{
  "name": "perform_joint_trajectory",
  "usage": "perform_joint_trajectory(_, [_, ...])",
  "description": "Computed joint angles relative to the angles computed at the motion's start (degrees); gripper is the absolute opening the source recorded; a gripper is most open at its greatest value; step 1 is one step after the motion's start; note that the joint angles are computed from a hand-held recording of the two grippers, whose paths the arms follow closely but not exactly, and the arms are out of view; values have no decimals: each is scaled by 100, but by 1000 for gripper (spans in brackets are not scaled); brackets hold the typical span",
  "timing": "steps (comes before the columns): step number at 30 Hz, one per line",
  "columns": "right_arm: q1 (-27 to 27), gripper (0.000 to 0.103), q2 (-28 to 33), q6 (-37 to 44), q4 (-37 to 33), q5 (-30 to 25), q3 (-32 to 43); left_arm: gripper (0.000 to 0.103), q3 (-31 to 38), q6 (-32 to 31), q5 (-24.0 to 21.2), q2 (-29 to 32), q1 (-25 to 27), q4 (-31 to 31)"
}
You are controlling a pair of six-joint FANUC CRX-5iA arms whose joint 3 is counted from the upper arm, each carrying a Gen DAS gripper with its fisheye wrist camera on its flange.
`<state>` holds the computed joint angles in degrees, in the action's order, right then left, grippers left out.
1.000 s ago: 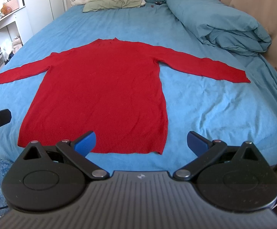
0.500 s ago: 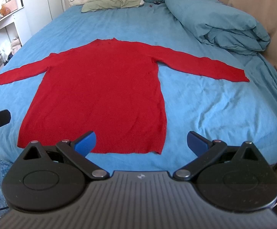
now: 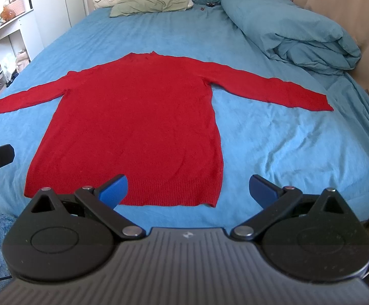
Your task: Fold small clothes
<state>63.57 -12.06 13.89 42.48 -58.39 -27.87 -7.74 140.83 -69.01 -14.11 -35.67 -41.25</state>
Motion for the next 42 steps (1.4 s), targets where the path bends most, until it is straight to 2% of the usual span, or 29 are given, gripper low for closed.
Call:
perform_joint_trajectory(7, [-387,103,102,-96,116,132,195,103,336,-411,444,201,369,82])
perform_joint_trajectory(12, [-1187,103,290,-4,109,550,515,103,879,-786,947,708,662,189])
perform_joint_trajectory(17, [-2100,103,706,69,40,928,933,103,1442,-1430,1597,1431,1202,853])
perform_joint_trajectory(20, [-2652,103,1077,174,-71,1198,1207,103,1809,-1979,1942,1984,1540,1493])
perform_joint_trajectory(23, [-3197,103,1513,202,-119,1554,1415,103,2230,-2526,2120,2617,1803,2151])
perform_joint_trajectory(27, [-3828,103,2219,181,-414,1939,1805,103,2915,-3042,2276,3512,1939,2531])
perform_joint_trajectory(31, [-4286,103,2997,-274,-54,2222,2065,103,3807,-3490,2161,4480,2038,2895])
perform_joint_trajectory(35, [-4608,103,3600,-1015,188,2432,2274,103,4760,-3403,1744,5296,1991,2783])
perform_joint_trajectory(40, [-4873,103,3966,-2335,741,2657,2175,103,5683,-3698,1205,6079,2092,3299])
perform_joint_trajectory(42, [-4957,100,4064,-2799,1071,2766,2092,103,6143,-3745,947,6413,2124,3436])
